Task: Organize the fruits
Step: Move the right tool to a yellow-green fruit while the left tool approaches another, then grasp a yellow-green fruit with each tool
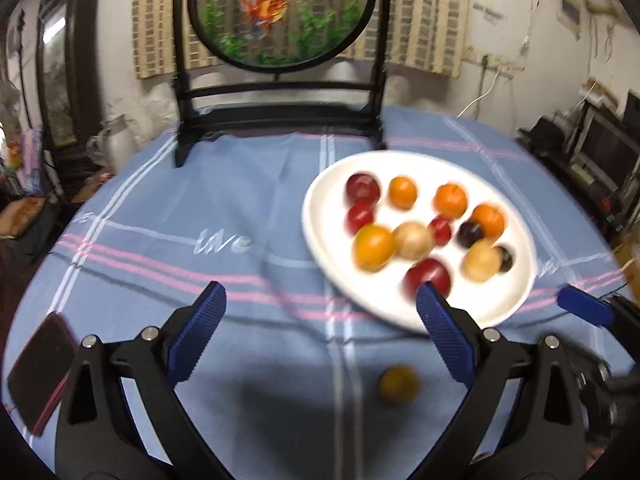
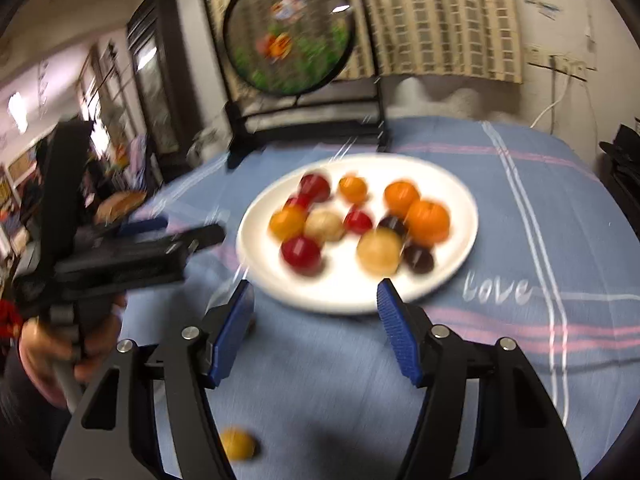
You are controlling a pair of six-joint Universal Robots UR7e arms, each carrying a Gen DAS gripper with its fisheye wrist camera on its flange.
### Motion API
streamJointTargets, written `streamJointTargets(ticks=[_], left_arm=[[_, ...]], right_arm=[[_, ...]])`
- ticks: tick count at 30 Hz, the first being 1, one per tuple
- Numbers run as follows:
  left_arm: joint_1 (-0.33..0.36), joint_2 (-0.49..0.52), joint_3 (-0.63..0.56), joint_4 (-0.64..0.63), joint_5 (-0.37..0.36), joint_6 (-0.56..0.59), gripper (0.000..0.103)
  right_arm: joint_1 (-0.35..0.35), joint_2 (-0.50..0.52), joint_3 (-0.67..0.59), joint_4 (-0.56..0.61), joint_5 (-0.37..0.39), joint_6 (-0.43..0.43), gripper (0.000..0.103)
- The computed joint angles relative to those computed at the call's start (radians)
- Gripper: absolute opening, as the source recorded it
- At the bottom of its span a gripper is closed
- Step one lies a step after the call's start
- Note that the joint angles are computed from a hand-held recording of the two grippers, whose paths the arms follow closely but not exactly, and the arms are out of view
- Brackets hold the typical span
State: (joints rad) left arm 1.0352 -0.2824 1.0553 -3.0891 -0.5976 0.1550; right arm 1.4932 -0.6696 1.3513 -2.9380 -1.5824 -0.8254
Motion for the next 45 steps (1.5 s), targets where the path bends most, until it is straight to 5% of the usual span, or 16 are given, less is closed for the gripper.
streamJointTargets(ticks=[9, 23, 33, 35, 39, 45], left_arm=[[0.003, -0.04, 0.072, 0.012, 0.023, -0.061, 0.097], [0.009, -0.051, 0.07, 0.058, 0.033, -0.121, 0.097], [0.007, -0.047, 0.066, 0.054, 0.033, -0.114, 0.097], [0.009, -0.054, 0.074, 0.066, 0.01, -0.119, 0.097], [0.006, -0.076, 0.112, 0.119, -0.1, -0.066, 0.085], [-0.003, -0.069, 0.126, 0.191, -0.19, 0.025, 0.056]], right_arm=[[0.021, -0.037, 0.114, 0.008, -0.053, -0.14, 0.064], [0.031, -0.051, 0.172, 0.029, -0.179, -0.203, 0.064], [0.036, -0.05, 0.168, 0.094, -0.244, -0.208, 0.026], [0.032, -0.055, 0.168, 0.095, -0.229, -0.197, 0.025], [0.017, -0.071, 0.154, 0.083, -0.164, -0.103, 0.025], [0.009, -0.059, 0.111, 0.077, -0.19, -0.008, 0.025]])
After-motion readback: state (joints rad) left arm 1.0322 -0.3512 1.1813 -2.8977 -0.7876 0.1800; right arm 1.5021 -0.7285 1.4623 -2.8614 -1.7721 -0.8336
